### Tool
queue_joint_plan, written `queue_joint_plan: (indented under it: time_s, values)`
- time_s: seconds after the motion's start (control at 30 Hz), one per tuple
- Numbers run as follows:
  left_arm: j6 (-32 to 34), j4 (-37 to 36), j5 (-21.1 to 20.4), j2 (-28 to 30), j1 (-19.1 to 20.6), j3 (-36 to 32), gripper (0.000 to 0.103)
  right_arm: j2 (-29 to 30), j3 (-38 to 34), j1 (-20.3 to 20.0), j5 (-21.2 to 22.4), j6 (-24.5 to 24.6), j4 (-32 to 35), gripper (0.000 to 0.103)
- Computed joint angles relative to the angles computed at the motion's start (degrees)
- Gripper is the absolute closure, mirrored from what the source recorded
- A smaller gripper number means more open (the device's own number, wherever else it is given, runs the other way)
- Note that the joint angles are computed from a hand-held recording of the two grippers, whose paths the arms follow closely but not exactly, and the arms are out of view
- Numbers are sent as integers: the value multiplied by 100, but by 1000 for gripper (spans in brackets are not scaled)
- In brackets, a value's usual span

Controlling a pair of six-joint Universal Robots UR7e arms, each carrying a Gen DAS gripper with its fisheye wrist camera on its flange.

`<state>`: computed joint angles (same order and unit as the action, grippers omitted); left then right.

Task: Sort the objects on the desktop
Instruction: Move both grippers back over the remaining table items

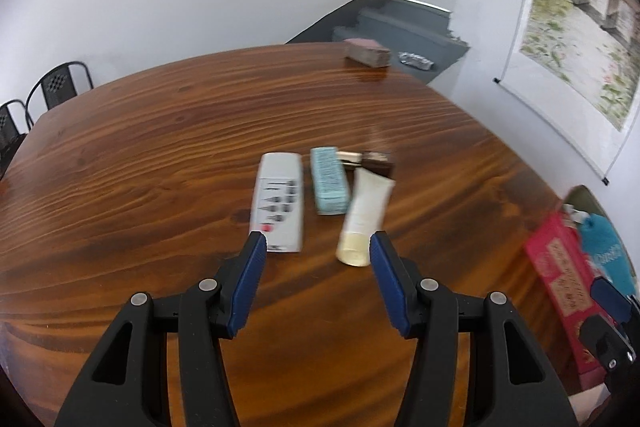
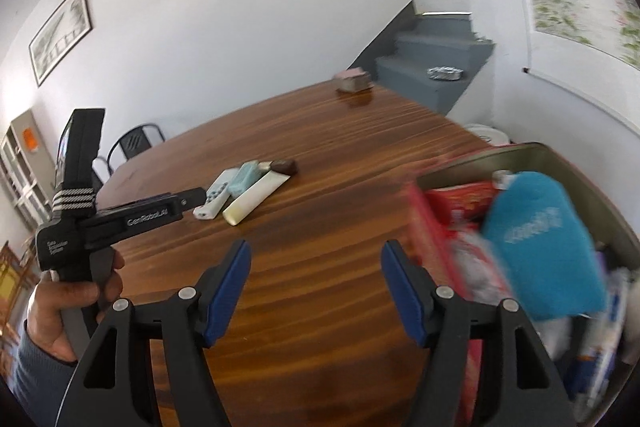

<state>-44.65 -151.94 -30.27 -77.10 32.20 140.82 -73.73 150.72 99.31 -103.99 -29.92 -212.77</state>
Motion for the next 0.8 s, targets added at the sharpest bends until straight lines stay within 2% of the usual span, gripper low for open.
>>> queue_joint_plan:
  time_s: [0.17,0.4,0.8]
  values:
    - [480,-516,-135,190,503,-126,45,557,-356,160,-191,-34,9,31]
    - [1087,-922,-286,479,941,-377,45,892,-632,155,-259,135,124,31]
    - [1237,-878,-299,795,1176,-706,46,1125,-969,336,-461,159,443,31]
